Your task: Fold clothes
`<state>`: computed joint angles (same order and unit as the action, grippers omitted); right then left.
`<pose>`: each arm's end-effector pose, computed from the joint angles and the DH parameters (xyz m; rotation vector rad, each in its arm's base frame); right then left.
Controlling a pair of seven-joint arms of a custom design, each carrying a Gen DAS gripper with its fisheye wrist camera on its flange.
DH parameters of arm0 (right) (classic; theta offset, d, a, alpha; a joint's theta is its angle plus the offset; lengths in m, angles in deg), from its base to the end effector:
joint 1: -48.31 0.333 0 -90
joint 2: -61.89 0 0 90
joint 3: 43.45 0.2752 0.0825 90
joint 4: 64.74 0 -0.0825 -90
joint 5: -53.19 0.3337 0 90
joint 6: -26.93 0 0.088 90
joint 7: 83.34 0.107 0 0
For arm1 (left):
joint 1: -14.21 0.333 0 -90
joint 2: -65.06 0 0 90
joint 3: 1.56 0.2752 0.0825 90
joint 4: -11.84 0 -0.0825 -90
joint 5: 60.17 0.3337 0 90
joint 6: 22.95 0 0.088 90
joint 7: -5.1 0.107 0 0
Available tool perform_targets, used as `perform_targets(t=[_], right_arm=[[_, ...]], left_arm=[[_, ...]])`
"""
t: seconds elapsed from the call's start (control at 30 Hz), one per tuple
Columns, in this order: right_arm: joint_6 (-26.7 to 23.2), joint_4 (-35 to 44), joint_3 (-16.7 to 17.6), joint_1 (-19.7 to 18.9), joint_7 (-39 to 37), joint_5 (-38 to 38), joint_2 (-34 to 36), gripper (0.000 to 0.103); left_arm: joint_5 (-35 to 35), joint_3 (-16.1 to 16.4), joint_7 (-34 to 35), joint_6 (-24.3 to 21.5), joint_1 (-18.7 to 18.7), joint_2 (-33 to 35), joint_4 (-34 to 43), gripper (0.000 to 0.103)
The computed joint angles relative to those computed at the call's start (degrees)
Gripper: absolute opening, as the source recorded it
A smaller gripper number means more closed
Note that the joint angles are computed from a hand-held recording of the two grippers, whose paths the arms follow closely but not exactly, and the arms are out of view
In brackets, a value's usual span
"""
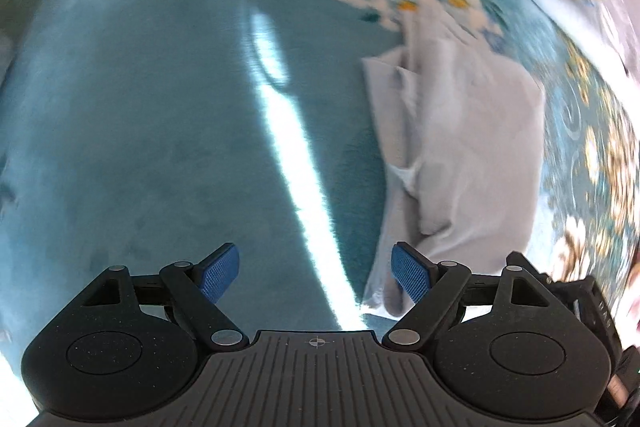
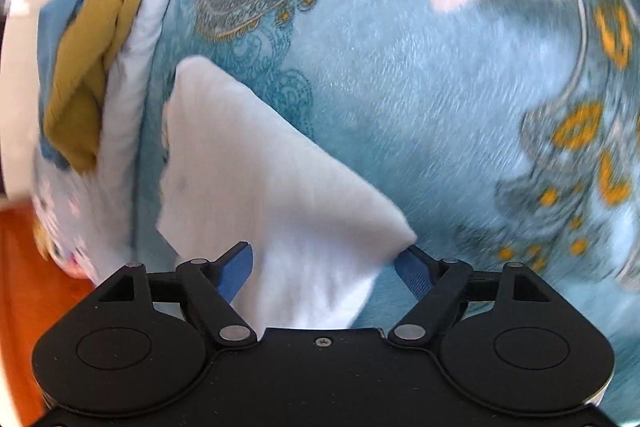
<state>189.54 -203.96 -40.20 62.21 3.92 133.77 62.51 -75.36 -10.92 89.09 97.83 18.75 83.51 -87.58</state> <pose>0.4480 0.0846 0.3128 -0.7567 2.3602 0.4068 0.5904 -0.0544 0.3869 2.2389 -1.9049 0.3260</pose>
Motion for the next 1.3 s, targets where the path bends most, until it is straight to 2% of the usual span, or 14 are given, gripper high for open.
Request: perform_targets(t=[0.03,0.1,0.13,0.2,0.3,0.53,0.67,0.77,0.83,0.93,1.0,1.13,1.2,1.3], right_arm=[[0.8,0.4,0.4,0.4,0.1,1.7,0.4,0.072],[1.0,1.1,0.5,0.5,0.4,3.2,1.2,0.051],[0.7,1.4,0.4,0.4,1.6,2.9,1.6,0.046],[0.0,2.3,0.1,0.0,3.9,1.4,2.7,0.017],[-1.2,3.1,-0.4,-1.0,3.9,-3.0,2.6,0.011],[-9.5,5.6,-4.6,-6.6,1.4,-26.3,1.1,0.01],[-18.0,14.4,-7.5,-11.7,-5.1,-41.5,5.3,0.009],[-23.6,23.1,-7.9,-14.9,-9.8,-46.9,10.6,0.009],[-27.4,28.1,-7.6,-16.5,-12.4,-48.6,13.8,0.009],[-29.6,30.1,-6.8,-17.8,-15.4,-49.2,15.1,0.013],[-27.8,28.2,-6.4,-18.1,-15.5,-47.3,14.3,0.021],[-23.4,22.8,-6.0,-18.9,-16.6,-40.9,11.7,0.028],[-21.6,20.0,-6.2,-19.1,-16.2,-38.5,10.1,0.041],[-22.5,18.1,-6.6,-19.7,-16.0,-35.6,9.4,0.049]], left_arm=[[-0.2,0.2,-0.5,0.8,0.1,-0.9,-1.1,0.082],[-0.5,0.3,-0.9,1.5,0.2,-1.8,-2.0,0.082],[-0.7,0.3,-0.7,1.6,0.3,-2.0,-2.0,0.082],[-1.1,0.2,-0.3,1.9,0.3,-2.3,-2.2,0.082],[-1.3,0.1,-0.7,2.0,-0.1,-2.4,-2.6,0.082],[-3.6,-0.3,-1.3,3.3,-0.7,-3.2,-3.2,0.082],[-4.7,-0.9,-1.0,3.6,-1.3,-2.4,-2.0,0.082],[-5.1,-1.8,-0.3,3.3,-2.0,-0.3,0.5,0.082],[-5.1,-2.6,0.5,3.2,-2.7,1.7,3.0,0.082],[-3.8,-3.8,1.8,2.4,-4.2,6.6,9.0,0.087],[-2.3,-4.7,2.8,1.4,-5.4,10.4,13.8,0.09],[1.1,-5.9,4.4,-0.9,-7.9,18.5,24.3,0.094],[2.5,-6.5,5.4,-3.3,-9.1,23.0,30.6,0.095],[5.6,-6.2,5.9,-8.4,-11.8,30.7,42.3,0.095]])
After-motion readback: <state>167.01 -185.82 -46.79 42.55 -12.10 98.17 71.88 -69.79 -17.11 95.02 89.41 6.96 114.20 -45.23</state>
